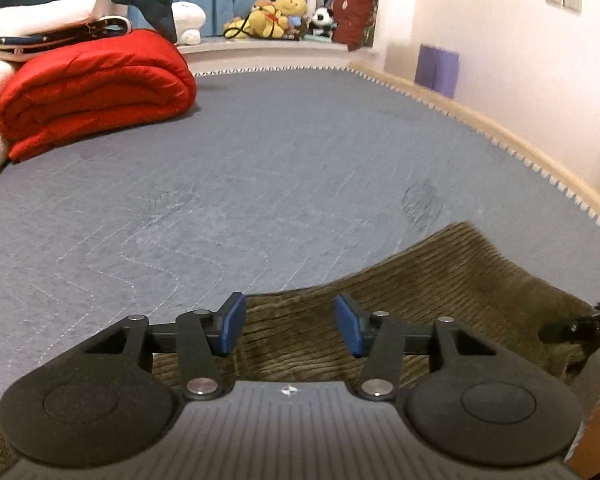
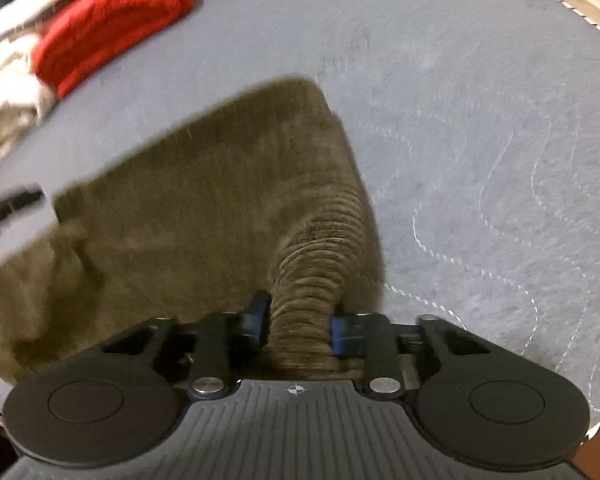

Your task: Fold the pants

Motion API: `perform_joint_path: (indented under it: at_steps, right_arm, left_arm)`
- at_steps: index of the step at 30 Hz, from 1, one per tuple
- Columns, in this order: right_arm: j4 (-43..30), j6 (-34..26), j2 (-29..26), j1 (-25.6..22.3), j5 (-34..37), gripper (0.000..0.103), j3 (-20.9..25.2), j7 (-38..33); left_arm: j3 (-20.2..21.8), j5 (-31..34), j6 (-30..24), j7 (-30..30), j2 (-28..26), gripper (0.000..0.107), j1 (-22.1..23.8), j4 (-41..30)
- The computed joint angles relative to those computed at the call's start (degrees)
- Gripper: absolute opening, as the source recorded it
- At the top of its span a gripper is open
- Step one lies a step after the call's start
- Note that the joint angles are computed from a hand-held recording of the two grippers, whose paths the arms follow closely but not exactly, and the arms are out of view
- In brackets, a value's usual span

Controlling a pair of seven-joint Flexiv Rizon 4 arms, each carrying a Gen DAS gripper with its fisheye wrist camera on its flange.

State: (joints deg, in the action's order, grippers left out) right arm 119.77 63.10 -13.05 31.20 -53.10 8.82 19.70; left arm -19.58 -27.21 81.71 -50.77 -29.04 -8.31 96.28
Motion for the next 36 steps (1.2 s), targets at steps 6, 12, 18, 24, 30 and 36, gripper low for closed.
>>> perform_joint_path:
  at_steps: [6,12,18,24,30,36]
  right_arm:
    - [-6.61,-0.89,-0.17,2.45,-17.30,0.022,-1.30,5.00]
    - [-18.43,-1.80,-8.31,7.39,-24.64,0.022,-1.41,-4.40]
    - [-28.91,-7.13,-16.06,15.38,-18.39,0.021,-2.34,-23.01]
    - [-35.68,-8.36,-20.69,19.77,-11.24,0.021,-4.29,-34.40]
    - [-39.82,-6.14,-23.41,20.46,-3.95,0.024,-6.01,-38.35]
    - [-39.10,16.24,-23.26,17.77,-0.67,0.062,-9.45,-36.00]
  left_arm:
    - [-16.05,-20.46,-6.93,9.96,5.74,0.080,12.20,5.83]
    - [-16.03,-33.21,-25.28,9.04,8.90,0.095,16.41,5.92]
    - [-10.79,-32.09,-30.20,7.88,8.54,0.099,14.39,4.18]
    - [-0.96,-20.33,-25.53,0.02,7.43,0.030,7.98,2.57]
    - [6.38,-18.43,-28.17,0.63,8.69,0.019,6.19,2.31]
    - [12.16,-21.78,-28.01,2.98,13.53,0.019,6.89,6.27]
